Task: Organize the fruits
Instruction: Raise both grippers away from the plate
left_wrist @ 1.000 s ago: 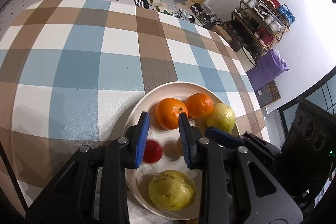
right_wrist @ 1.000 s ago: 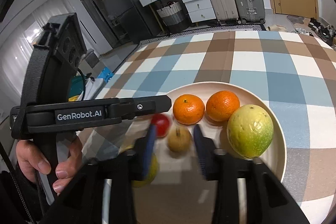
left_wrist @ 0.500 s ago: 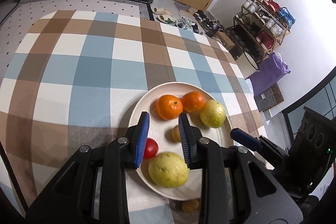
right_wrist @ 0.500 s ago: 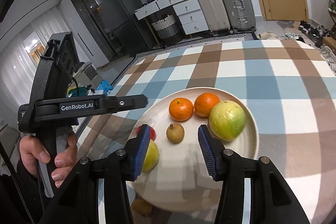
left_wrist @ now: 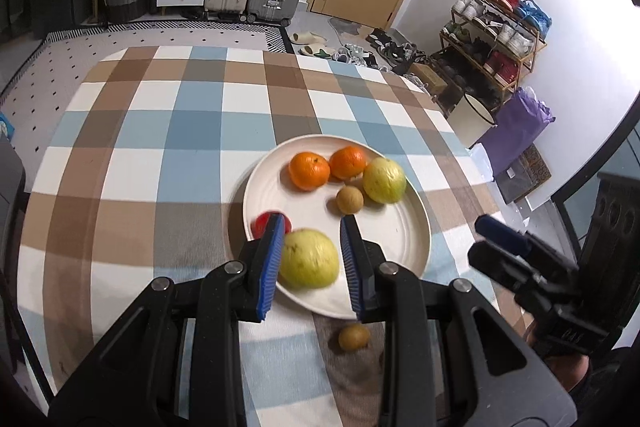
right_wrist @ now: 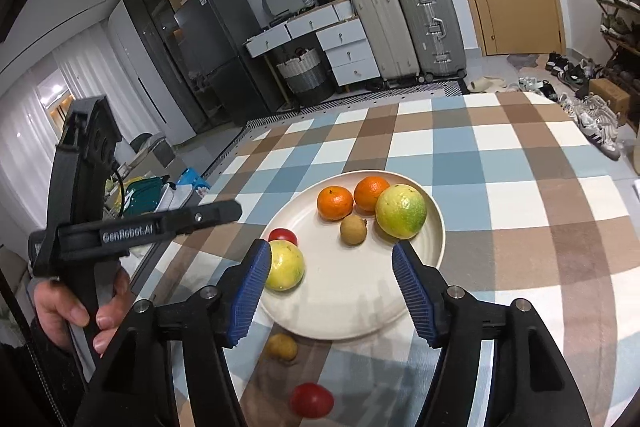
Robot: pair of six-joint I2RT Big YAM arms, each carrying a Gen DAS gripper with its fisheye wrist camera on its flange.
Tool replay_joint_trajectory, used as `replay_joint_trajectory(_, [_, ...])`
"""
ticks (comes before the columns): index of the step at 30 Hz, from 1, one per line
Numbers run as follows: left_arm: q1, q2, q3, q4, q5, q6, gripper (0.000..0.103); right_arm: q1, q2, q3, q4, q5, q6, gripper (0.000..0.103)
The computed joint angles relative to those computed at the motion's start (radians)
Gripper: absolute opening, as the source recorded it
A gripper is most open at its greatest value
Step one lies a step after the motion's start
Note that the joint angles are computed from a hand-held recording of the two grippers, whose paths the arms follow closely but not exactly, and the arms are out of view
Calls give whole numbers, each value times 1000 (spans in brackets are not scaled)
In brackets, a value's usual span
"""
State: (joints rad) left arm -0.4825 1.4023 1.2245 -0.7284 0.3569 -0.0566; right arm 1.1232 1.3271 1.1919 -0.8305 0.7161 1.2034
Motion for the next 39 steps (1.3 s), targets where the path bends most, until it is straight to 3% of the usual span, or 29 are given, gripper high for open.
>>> replay_joint_trajectory(13, [-17, -179, -173, 16, 0, 4, 37, 116, 20, 72, -131, 112, 82, 73])
replay_joint_trajectory(15, [-19, -206, -198, 19, -4, 5, 41, 135, 26, 79, -149, 123, 100, 74])
replay_joint_trajectory(18, [-18, -261, -247, 34, 4, 5, 55, 166, 38, 94, -182, 147, 131, 81])
replay_joint_trajectory(24, [-17, -345, -322, 43, 19, 3, 79, 221, 56, 112, -243, 173, 201, 84])
replay_joint_trajectory(30, [-46, -401, -372, 5, -4, 27, 86, 271, 73, 123, -304, 187, 286, 86])
replay_joint_trajectory(34, [-78, -444, -422, 7, -47, 9, 100, 303, 86, 132, -338, 201, 328, 87])
replay_joint_trajectory(39, [-105, -458, -467, 5, -93, -8, 102, 337, 102, 138, -364, 213, 373, 88])
